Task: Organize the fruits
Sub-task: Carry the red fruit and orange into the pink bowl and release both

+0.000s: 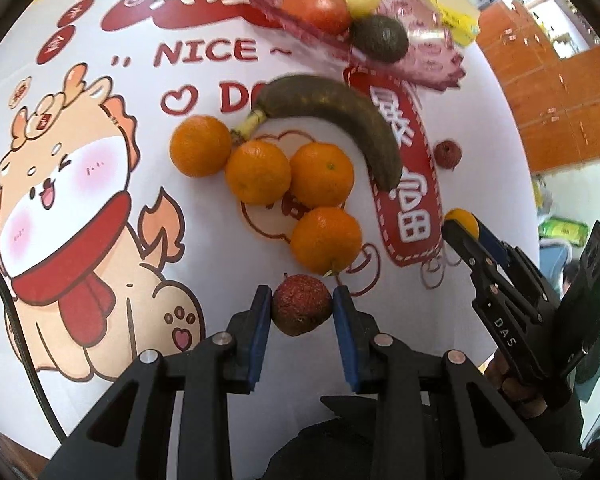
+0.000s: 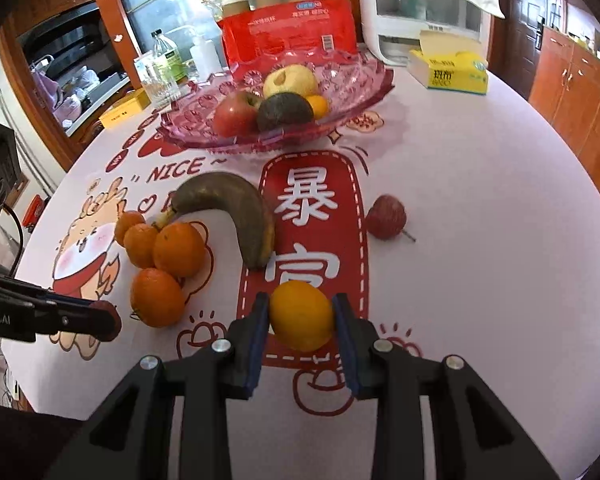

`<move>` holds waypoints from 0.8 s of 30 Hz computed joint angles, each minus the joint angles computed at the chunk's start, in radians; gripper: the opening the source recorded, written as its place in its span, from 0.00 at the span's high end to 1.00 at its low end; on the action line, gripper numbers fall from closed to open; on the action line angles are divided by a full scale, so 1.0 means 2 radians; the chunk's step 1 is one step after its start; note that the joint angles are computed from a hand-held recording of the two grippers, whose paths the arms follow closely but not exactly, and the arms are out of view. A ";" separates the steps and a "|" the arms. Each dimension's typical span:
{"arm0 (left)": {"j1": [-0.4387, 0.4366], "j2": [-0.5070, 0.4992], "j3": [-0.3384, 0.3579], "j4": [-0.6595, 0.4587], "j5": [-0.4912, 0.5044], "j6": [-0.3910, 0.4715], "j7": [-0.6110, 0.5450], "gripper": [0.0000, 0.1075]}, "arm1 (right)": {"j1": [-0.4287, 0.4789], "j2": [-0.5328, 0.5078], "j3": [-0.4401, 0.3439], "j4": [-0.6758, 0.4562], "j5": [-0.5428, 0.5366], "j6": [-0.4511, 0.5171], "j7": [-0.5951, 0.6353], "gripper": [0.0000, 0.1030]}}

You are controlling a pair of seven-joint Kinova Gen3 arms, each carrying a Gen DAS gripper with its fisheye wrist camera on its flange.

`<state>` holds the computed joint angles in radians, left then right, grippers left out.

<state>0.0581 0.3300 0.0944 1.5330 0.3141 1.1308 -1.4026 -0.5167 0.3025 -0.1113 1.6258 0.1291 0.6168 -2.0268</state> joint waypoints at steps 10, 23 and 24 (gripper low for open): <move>0.020 -0.036 -0.006 -0.025 -0.022 -0.036 0.072 0.73 | 0.059 -0.008 -0.020 -0.045 -0.061 0.023 0.124 0.69; 0.056 -0.017 -0.003 -0.098 -0.075 -0.087 0.142 0.73 | 0.099 0.022 -0.022 -0.134 -0.117 0.046 0.252 0.69; 0.058 -0.014 -0.003 -0.105 -0.080 -0.089 0.145 0.73 | 0.100 0.025 -0.022 -0.140 -0.121 0.046 0.257 0.69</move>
